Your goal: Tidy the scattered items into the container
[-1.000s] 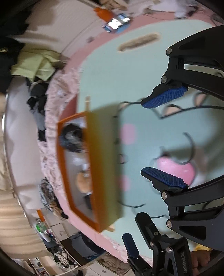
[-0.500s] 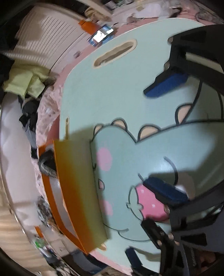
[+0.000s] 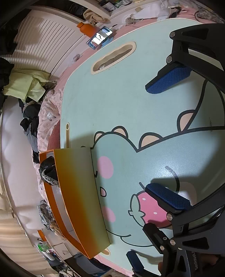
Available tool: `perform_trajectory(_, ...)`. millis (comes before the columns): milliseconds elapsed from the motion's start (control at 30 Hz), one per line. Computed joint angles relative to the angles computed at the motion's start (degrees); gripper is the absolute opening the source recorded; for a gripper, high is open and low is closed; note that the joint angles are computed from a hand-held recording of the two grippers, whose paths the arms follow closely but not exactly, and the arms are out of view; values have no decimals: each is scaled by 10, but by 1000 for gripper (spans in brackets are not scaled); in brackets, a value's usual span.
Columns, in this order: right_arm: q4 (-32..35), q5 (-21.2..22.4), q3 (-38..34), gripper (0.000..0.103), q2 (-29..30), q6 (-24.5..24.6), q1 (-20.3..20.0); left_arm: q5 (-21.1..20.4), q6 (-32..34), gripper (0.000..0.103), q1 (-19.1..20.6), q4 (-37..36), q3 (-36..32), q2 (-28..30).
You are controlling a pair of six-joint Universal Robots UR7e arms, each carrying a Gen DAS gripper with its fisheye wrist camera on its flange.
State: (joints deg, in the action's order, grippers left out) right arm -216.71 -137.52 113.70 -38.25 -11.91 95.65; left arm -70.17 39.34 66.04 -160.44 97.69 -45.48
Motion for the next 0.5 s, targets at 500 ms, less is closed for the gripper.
perform_trajectory(500, -2, 0, 0, 103, 1, 0, 0, -5, 5, 103, 0, 2, 1, 0)
